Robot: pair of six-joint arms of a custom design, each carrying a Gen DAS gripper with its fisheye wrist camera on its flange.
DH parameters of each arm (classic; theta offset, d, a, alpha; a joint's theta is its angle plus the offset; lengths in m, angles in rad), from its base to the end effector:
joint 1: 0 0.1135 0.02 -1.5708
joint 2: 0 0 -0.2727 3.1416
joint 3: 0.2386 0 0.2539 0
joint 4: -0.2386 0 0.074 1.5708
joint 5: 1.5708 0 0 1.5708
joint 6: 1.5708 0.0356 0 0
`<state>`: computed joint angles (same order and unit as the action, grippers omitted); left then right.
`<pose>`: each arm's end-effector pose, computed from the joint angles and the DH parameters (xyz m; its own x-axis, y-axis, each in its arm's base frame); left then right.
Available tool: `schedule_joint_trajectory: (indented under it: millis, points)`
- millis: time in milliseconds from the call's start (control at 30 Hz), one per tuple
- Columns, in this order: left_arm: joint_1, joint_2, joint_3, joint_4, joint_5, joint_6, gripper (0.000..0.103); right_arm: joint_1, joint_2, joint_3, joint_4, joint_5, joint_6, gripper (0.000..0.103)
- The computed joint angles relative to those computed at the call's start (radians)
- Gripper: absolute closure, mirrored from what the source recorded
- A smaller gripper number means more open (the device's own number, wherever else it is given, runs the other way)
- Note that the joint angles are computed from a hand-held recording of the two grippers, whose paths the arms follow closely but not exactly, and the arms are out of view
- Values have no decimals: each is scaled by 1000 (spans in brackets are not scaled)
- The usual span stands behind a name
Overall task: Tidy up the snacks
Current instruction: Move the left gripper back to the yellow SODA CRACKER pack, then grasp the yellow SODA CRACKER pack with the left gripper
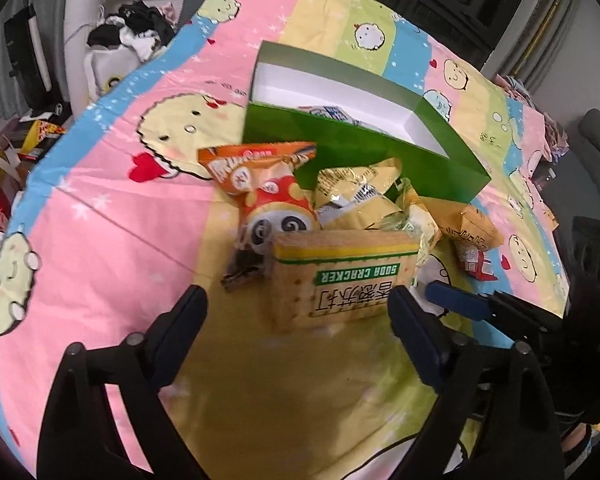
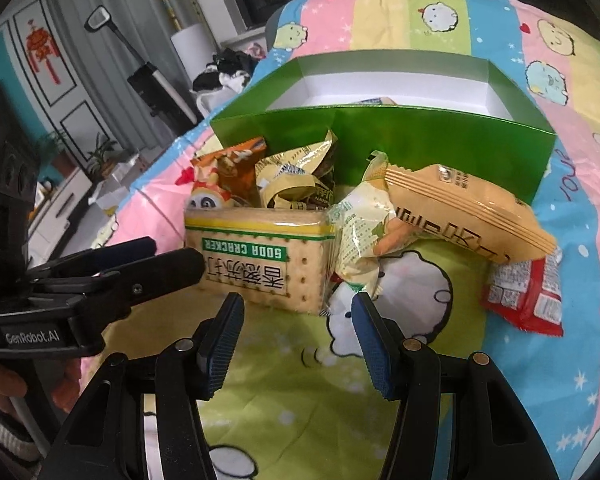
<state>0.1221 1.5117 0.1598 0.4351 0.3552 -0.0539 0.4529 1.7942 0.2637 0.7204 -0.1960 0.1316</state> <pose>0.1815 0.0098 0.0727 -0.7918 -0.1480 -0.5926 0.0532 0.9498 -0.3084 0.1996 0.1049 0.0564 -0.7179 -0.2062 -0.6650 -0.4597 0.8577 0.2303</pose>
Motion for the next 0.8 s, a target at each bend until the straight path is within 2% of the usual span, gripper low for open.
schedule_joint_trajectory:
  millis: [167, 233, 333, 367, 600, 800]
  points:
    - [-14, 95, 38, 36, 2, -12, 24, 8, 45, 61, -45, 8, -27, 46]
    - [-14, 117, 46, 43, 10, -7, 36, 12, 48, 71, -53, 1, -30, 47]
    - [3, 148, 61, 41, 51, 6, 41, 5, 48, 77, -62, -22, -36, 57]
    - [7, 150, 63, 37, 70, 10, 47, -1, 53, 79, -62, -35, -37, 61]
    - [12, 163, 72, 28, 89, 22, 49, 11, 46, 69, -52, -12, -41, 65]
    - [34, 55, 37, -48, 105, 38, 50, 33, 8, 22, -19, 4, -16, 66]
